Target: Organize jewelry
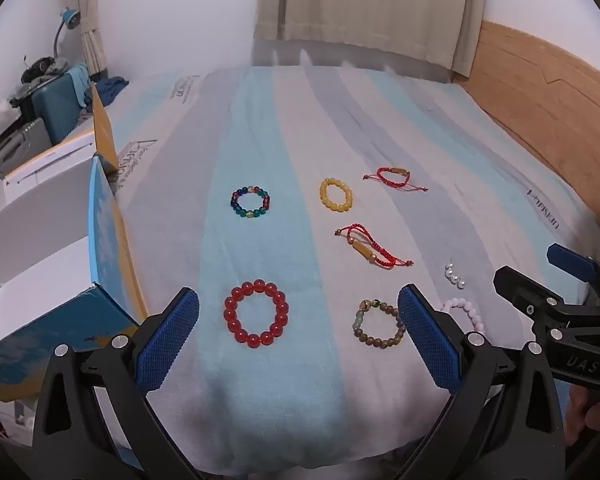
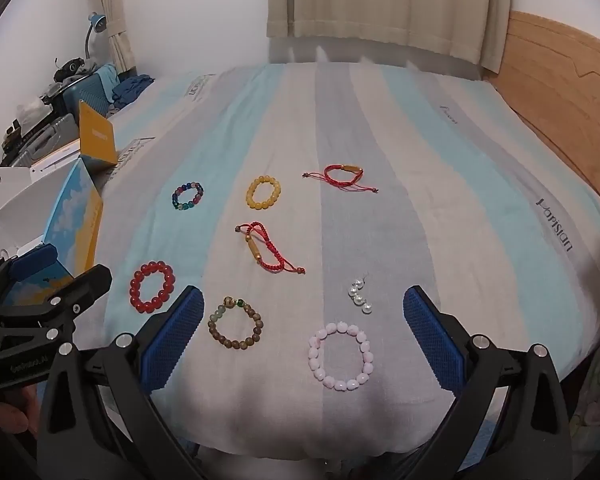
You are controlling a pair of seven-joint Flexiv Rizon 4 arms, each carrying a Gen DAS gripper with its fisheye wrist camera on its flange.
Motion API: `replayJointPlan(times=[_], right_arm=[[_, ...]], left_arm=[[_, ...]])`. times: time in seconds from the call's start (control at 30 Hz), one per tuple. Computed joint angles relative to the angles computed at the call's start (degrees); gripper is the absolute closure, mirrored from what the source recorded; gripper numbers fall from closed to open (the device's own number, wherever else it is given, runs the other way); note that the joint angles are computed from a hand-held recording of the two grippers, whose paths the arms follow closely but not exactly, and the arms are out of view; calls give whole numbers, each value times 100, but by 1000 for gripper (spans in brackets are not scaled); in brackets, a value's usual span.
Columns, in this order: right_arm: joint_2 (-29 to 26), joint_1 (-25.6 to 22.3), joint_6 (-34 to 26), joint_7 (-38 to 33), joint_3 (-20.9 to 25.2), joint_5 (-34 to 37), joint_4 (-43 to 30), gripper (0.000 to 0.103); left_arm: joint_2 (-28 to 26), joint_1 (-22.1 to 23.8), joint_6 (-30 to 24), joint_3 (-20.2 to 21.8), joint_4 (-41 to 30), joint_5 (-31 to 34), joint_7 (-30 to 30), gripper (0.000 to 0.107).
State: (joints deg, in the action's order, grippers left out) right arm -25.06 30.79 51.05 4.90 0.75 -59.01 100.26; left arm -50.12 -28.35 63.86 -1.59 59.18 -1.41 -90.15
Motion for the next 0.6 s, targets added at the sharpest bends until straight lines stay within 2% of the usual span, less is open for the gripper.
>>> replayJointPlan(times=[0.6], right_arm=[[-58,43,-77,-106,-14,79,-118,7]], left_arm=[[-22,-43,-35,67,-118,68,-100,9]])
